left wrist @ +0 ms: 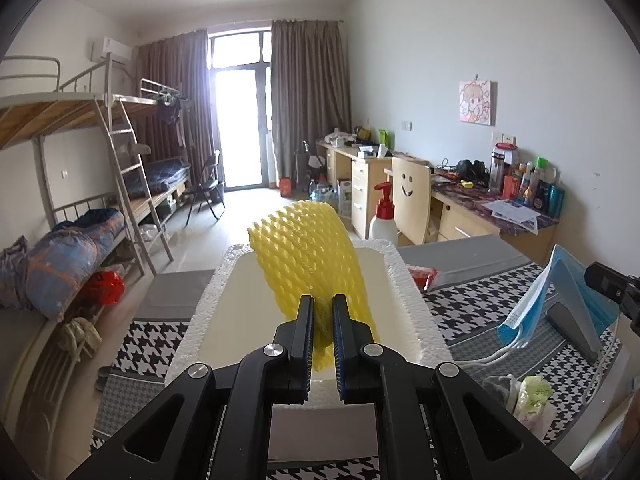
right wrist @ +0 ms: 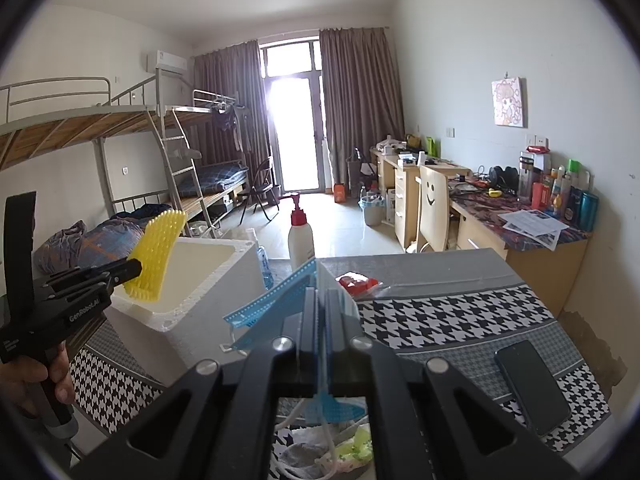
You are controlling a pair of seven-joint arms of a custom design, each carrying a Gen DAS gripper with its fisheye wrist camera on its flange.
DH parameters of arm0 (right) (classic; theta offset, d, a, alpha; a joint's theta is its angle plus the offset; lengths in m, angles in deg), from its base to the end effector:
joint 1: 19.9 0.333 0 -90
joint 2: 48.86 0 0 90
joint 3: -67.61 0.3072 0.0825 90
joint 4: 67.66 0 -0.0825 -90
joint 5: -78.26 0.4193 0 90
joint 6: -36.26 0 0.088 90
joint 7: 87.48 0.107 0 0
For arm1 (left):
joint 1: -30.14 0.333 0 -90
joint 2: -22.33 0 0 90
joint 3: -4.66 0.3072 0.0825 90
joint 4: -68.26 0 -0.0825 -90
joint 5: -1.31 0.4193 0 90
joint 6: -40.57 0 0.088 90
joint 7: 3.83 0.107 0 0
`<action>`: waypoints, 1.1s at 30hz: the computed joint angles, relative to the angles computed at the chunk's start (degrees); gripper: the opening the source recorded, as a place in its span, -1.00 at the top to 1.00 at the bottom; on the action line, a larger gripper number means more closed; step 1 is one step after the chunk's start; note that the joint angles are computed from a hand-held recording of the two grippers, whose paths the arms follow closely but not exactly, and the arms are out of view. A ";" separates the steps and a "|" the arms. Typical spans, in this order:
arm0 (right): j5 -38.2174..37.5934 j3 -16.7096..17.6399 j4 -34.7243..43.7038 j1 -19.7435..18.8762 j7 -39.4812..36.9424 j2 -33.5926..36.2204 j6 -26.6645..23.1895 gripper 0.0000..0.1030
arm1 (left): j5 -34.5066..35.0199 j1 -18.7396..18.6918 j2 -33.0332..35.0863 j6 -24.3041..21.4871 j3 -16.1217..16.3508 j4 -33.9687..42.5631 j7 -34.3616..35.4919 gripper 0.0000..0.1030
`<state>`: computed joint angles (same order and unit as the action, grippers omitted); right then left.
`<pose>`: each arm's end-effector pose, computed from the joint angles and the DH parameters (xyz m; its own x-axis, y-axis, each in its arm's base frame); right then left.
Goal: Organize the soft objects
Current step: 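Lower the yellow mesh sleeve into the white foam box and open the left gripper, then carry the blue face mask over the white foam box with the right gripper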
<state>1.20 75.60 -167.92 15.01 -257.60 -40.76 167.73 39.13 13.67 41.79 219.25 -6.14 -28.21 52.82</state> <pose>0.5136 0.4417 0.5245 -0.1811 -0.9804 -0.0776 -0.3631 0.1400 -0.9212 0.6246 -0.3604 0.5061 -0.4686 -0.8833 -0.0135 -0.3906 0.2209 -0.8937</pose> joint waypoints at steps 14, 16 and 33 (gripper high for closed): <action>0.86 -0.65 2.58 0.55 -1.63 1.85 0.04 0.91 | 7.02 -5.83 -0.07 -0.53 7.90 1.27 -10.19 -0.53; 0.89 -0.79 2.91 0.67 -1.80 2.05 0.09 0.91 | 9.08 -5.82 -0.22 -0.39 8.22 1.40 -12.16 -0.56; 0.83 -1.62 5.13 1.15 -3.71 3.04 0.69 0.91 | 26.81 -7.41 -1.73 1.49 12.44 1.82 -31.33 -0.87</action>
<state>2.03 73.97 -162.79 16.16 -261.31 -37.71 168.42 65.94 6.26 40.06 220.74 6.29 -26.39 21.49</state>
